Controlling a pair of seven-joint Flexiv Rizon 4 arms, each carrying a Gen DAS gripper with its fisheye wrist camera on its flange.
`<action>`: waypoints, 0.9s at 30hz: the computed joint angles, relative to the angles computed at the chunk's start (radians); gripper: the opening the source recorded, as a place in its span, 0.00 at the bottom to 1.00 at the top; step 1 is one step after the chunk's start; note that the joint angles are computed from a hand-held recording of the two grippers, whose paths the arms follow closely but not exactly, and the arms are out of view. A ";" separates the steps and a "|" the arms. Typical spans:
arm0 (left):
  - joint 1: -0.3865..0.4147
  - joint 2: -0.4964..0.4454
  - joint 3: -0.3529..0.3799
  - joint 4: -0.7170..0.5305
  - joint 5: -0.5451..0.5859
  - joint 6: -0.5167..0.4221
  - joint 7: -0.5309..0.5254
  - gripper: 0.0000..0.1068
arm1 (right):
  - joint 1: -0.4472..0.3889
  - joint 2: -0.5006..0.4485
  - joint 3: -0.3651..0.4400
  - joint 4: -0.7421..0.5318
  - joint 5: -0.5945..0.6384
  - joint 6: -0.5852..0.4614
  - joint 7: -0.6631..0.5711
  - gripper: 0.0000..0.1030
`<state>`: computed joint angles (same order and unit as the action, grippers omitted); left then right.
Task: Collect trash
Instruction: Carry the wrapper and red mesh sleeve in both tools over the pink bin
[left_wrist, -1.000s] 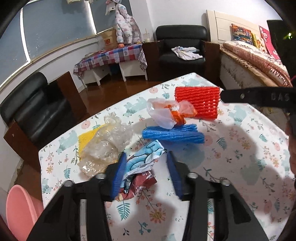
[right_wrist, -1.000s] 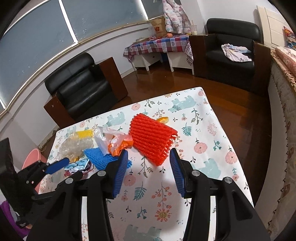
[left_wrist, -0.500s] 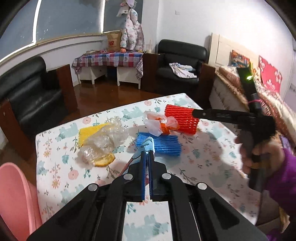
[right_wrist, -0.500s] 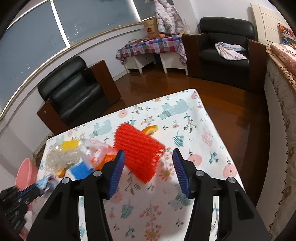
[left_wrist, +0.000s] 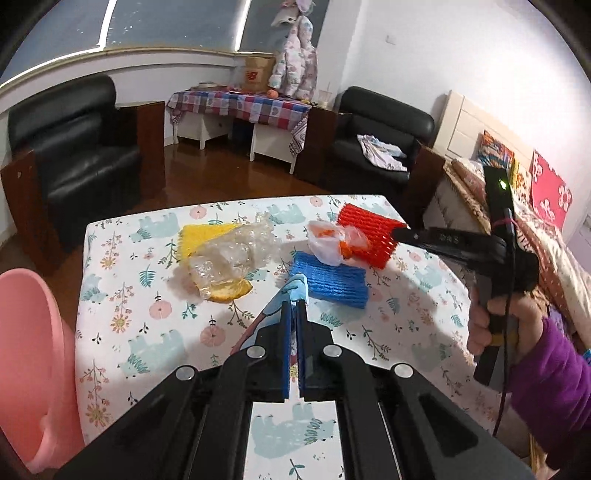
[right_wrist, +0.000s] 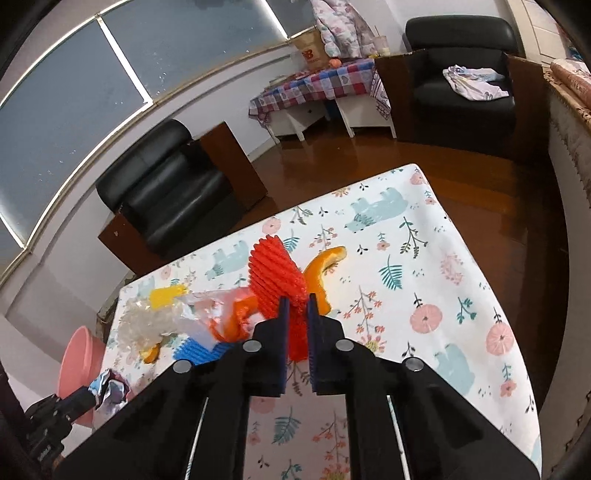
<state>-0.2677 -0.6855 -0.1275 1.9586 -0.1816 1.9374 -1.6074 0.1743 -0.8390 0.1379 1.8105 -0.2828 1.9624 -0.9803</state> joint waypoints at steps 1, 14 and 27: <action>-0.005 0.004 0.005 0.005 -0.003 0.004 -0.003 0.02 | 0.005 0.006 -0.004 0.011 0.007 0.014 -0.003 0.08; -0.069 0.048 0.057 0.066 -0.047 0.077 -0.014 0.02 | 0.093 0.131 -0.054 0.197 0.140 0.198 -0.043 0.08; -0.162 0.100 0.124 0.151 -0.178 0.146 0.024 0.02 | 0.161 0.196 -0.037 0.289 0.168 0.238 -0.104 0.08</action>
<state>-0.4301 -0.5854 -0.0035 2.1094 -0.3598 2.0837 -1.5829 0.3354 -0.6435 0.1005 2.1000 -0.1153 2.2003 -1.0843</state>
